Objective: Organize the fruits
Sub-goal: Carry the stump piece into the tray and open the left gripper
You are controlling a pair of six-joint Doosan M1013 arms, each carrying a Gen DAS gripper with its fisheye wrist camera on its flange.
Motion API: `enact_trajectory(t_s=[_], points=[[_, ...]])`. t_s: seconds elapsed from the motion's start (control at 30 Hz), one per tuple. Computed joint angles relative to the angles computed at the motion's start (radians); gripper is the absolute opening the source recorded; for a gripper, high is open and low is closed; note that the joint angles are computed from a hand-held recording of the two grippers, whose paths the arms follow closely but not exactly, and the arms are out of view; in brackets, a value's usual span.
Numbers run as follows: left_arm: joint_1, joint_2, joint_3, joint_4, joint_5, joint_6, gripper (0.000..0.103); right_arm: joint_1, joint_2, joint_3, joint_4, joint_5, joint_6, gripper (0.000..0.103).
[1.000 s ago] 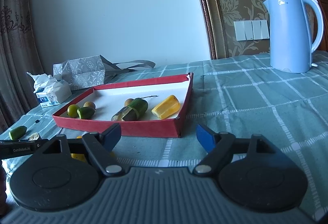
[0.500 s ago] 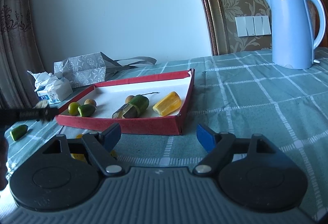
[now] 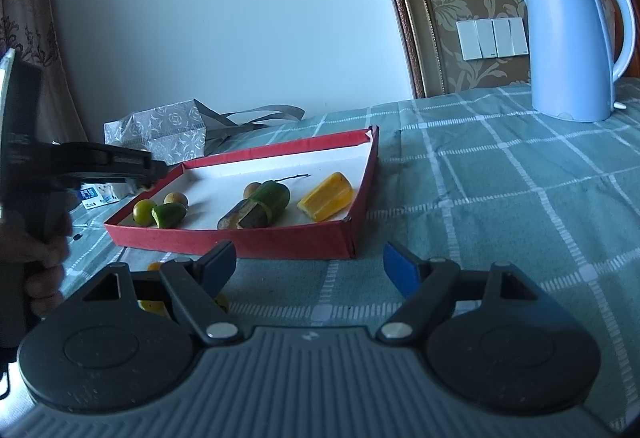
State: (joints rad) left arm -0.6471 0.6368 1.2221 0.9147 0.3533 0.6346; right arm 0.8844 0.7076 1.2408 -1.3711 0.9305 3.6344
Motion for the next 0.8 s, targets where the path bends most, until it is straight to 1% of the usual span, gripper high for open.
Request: enact_trajectory(t_s=[0.27, 0.63, 0.77, 0.8], points=[[0.005, 0.037, -0.048, -0.075, 0.028, 0.070, 0.033, -0.003, -0.002, 0.002, 0.006, -0.012, 0.007, 0.080], [0.013, 0.067, -0.091, -0.185, 0.049, 0.169, 0.033, -0.005, -0.003, 0.003, 0.015, -0.017, 0.013, 0.080], [0.013, 0.072, -0.096, -0.179, 0.052, 0.162, 0.033, -0.006, -0.004, 0.004, 0.017, -0.020, 0.018, 0.080], [0.013, 0.072, -0.095, -0.177, 0.051, 0.161, 0.035, -0.007, -0.004, 0.004, 0.019, -0.020, 0.017, 0.080]])
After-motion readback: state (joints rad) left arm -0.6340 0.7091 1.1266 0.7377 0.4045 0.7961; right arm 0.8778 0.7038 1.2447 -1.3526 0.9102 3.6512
